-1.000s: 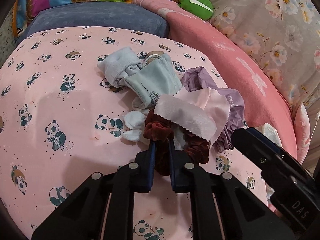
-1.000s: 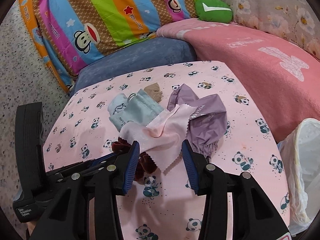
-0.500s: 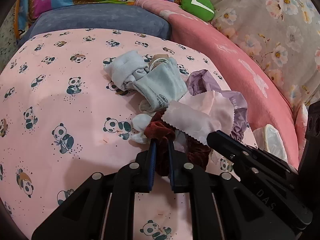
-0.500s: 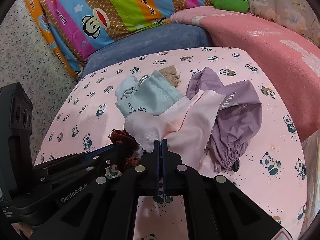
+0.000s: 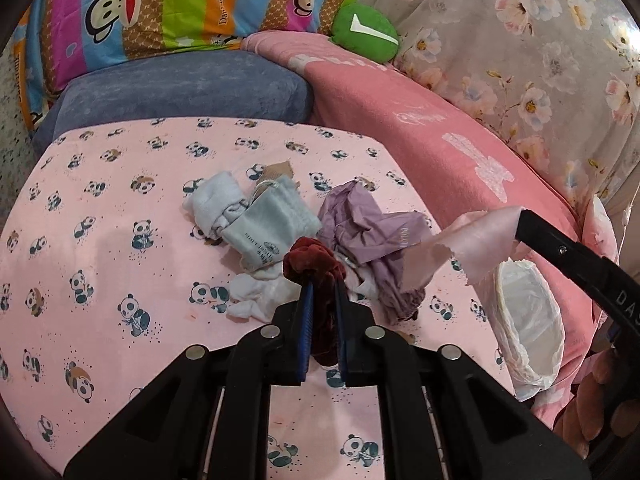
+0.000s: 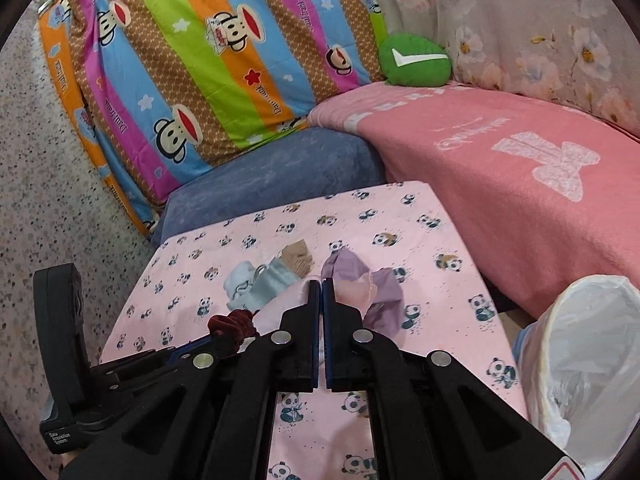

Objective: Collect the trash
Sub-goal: 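Carry the dark red scrunchie with the left tool into the wastebasket and open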

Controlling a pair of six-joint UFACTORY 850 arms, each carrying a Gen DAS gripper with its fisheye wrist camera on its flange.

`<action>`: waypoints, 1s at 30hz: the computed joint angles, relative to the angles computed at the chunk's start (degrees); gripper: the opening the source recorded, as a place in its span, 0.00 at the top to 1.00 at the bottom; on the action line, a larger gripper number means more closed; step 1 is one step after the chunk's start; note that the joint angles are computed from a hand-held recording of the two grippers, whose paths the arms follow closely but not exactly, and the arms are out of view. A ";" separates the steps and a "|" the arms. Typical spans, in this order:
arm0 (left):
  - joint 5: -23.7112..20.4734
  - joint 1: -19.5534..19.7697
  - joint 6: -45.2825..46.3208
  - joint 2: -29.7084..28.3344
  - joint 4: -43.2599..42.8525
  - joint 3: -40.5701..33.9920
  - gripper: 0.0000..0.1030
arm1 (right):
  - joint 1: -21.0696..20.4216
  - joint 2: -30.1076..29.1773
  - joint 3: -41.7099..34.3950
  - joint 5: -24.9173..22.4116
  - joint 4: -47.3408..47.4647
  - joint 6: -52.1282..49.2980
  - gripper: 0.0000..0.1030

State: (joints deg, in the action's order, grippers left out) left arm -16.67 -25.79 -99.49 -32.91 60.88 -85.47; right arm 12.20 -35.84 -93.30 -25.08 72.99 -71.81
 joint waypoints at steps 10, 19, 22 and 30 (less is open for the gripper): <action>-2.84 -3.82 8.79 -3.14 -0.63 -10.48 0.91 | -6.51 4.46 3.88 2.00 10.76 -7.64 0.97; -3.68 -7.35 32.03 -13.14 -17.05 -28.27 0.91 | -13.48 5.91 6.23 2.64 14.48 -8.72 0.97; -4.21 -8.32 42.72 -17.39 -25.87 -35.15 0.90 | -15.58 6.06 6.76 3.58 14.90 -8.69 0.97; -12.38 -10.31 63.75 -30.21 -43.78 -56.62 0.90 | -19.57 5.25 7.34 3.76 14.45 -6.97 0.97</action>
State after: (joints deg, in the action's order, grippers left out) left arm -29.06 -36.10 -35.74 -63.12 17.10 -142.09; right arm -7.37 -30.60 -85.96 -21.33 87.44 -78.78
